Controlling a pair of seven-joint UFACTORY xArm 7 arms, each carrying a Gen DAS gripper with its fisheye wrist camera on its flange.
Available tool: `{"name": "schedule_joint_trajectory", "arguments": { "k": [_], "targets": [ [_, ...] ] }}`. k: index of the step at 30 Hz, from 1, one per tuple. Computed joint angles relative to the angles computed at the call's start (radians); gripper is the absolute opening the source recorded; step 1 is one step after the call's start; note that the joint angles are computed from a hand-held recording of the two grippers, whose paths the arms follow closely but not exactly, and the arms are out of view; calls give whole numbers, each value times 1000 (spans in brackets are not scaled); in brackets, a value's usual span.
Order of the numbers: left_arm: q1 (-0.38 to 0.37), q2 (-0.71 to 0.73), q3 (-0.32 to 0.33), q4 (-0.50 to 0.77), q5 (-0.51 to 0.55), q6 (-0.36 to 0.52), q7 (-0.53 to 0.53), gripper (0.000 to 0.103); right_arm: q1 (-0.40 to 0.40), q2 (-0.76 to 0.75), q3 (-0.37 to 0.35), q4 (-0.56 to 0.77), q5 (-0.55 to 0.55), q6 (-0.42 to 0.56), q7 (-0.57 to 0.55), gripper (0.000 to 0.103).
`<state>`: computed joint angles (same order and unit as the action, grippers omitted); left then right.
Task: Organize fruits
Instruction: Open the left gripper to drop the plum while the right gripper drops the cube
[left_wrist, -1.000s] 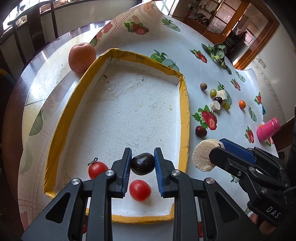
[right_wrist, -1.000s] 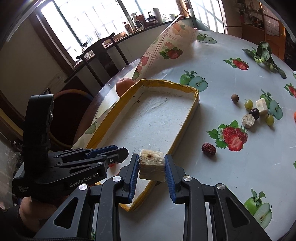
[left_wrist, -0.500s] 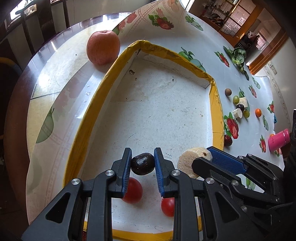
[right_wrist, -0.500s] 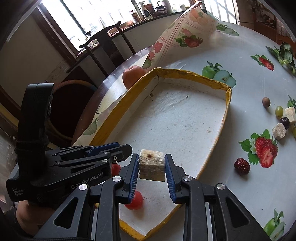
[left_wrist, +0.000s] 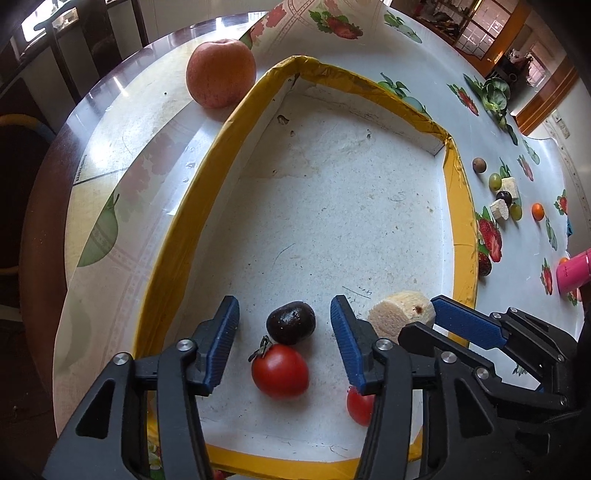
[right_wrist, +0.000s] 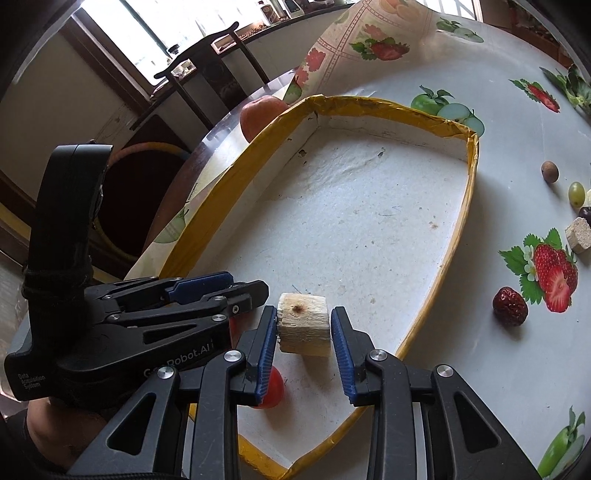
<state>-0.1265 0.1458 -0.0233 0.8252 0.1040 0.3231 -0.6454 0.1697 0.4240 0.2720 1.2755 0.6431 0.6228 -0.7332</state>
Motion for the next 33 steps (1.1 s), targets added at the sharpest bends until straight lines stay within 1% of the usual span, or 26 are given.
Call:
{"name": "schedule_joint_trajectory", "arguments": {
  "k": [3,10,14,17,23,33],
  "targets": [
    [-4,-22,3,-17,14,-1,-16,52,-6,-18,3,-18,9,-5,-13,40],
    [-3,-71,-3,-44,50,-2,-49,52,-26,-85,-1,-79,73,2,-74,40],
    [-4,-89,-17,-42,46,-4,-52,52,-40,-143,-23,-125,126,9,-112,40],
    [-13,-94,-28,-30,53,-2,-58,52,-49,-179,-50,-152,160,13,-131,40],
    [-44,-81,-51,14,44,0,-47,52,-70,-222,-104,-188,181,14,-134,40],
    [-115,-25,-88,110,-11,12,9,52,-117,-271,-160,-242,201,-3,-145,40]
  ]
}}
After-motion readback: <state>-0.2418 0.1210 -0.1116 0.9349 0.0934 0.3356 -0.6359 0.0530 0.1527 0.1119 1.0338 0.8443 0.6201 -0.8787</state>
